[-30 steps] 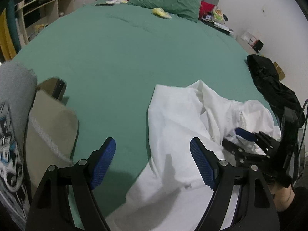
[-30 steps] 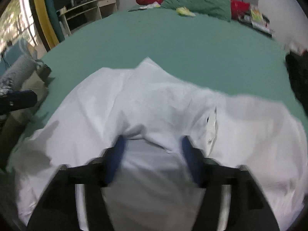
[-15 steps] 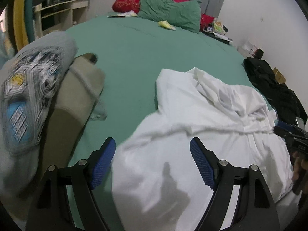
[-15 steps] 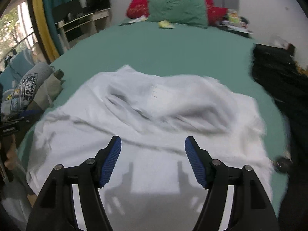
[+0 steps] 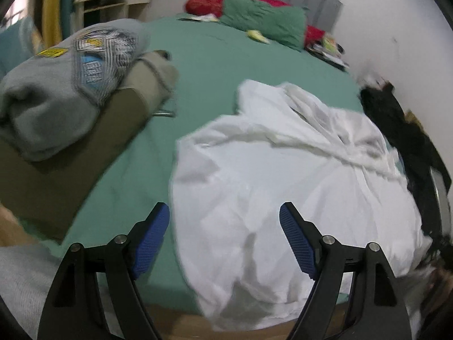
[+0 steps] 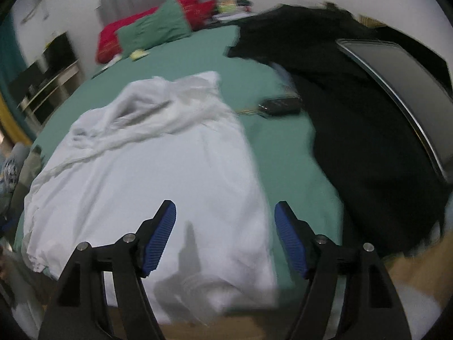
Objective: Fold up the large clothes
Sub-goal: 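Grasp the jacket edge with the left tool while the right tool grasps the other side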
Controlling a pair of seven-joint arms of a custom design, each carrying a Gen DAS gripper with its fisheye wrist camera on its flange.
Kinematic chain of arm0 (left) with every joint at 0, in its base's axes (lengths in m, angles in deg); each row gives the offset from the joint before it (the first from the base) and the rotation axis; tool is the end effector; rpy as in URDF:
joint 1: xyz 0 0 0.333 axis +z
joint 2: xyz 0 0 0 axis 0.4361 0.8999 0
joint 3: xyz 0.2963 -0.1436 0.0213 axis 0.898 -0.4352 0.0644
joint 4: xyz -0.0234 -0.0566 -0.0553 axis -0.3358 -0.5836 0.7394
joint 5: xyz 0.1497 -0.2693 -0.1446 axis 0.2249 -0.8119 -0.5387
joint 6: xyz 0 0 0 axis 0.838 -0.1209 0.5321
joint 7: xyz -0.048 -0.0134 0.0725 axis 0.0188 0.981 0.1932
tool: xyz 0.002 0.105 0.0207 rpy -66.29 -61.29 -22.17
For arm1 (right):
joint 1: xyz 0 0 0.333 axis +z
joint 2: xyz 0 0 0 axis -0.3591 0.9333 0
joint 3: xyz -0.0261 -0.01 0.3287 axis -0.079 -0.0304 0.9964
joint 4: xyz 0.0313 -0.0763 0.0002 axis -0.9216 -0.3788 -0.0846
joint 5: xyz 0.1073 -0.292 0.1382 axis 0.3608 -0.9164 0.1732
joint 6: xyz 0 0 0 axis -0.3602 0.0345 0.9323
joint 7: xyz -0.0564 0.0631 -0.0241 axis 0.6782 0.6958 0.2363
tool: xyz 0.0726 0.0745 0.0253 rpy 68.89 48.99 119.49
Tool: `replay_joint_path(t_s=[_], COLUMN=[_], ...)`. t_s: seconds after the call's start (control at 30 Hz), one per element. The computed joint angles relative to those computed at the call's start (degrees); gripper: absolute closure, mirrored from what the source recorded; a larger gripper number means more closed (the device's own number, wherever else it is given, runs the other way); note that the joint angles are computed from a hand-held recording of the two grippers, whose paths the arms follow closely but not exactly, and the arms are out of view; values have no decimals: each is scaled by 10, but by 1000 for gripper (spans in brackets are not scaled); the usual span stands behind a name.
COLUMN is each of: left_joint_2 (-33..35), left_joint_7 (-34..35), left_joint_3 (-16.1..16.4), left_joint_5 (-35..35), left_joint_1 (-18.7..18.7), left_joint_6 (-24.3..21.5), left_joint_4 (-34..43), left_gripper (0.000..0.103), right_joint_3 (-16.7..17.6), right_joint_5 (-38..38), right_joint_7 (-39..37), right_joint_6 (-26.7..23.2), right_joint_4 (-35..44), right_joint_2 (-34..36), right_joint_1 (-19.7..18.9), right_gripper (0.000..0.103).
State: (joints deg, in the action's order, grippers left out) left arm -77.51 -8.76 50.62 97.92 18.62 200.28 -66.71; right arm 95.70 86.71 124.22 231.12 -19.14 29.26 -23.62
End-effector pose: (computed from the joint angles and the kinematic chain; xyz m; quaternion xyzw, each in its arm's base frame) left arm 0.5561 -0.0684 0.4471 -0.7550 0.5584 -0.2798 0.1995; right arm 0.6661 0.0287 0.4557 -0.6321 0.6993 -0.1643 0.2907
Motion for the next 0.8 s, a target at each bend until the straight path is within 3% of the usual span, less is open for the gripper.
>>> replay_joint_path(t_s=[0.07, 0.13, 0.23, 0.3, 0.37, 0.47, 0.5, 0.53, 0.57, 0.6, 0.67, 0.8], left_joint_2=[20, 39, 66, 69, 61, 47, 44, 40, 36, 32, 21, -11], left_joint_7=[-17, 1, -45, -65, -93, -105, -110, -116, -121, -132, -162, -241], left_joint_3=[14, 1, 28, 23, 26, 14, 11, 9, 6, 6, 5, 7], left_joint_5=[42, 41, 106, 124, 146, 150, 155, 160, 164, 173, 187, 233], left_joint_1=[-24, -23, -62, -55, -50, -32, -28, -25, -22, -20, -14, 3], left_joint_6=[-31, -48, -140, -145, -141, -138, -140, -143, -142, -144, -139, -103], left_joint_4=[26, 46, 93, 95, 84, 67, 65, 61, 57, 55, 46, 20], left_gripper=[20, 20, 20, 20, 22, 41, 56, 70, 77, 92, 97, 98], right_joint_3=[-7, 2, 18, 45, 49, 36, 24, 14, 6, -15, -10, 44], right_joint_5=[10, 39, 73, 120, 139, 127, 106, 89, 73, 41, 44, 138], right_joint_7=[19, 23, -8, -53, -81, -99, -96, -89, -81, -57, -53, -122], right_joint_6=[-6, -12, -2, -4, -6, -11, -16, -21, -29, -28, -27, -25], right_joint_4=[-18, -32, -57, -64, -62, -53, -48, -46, -43, -45, -50, -58], right_joint_2=[-10, -20, -35, -38, -37, -31, -28, -26, -24, -24, -27, -35], right_joint_1=[-6, -22, -41, -63, -59, -36, -20, -9, 1, 20, 12, -40], right_gripper=[30, 30, 30, 30, 30, 31, 40, 58, 65, 73, 94, 99])
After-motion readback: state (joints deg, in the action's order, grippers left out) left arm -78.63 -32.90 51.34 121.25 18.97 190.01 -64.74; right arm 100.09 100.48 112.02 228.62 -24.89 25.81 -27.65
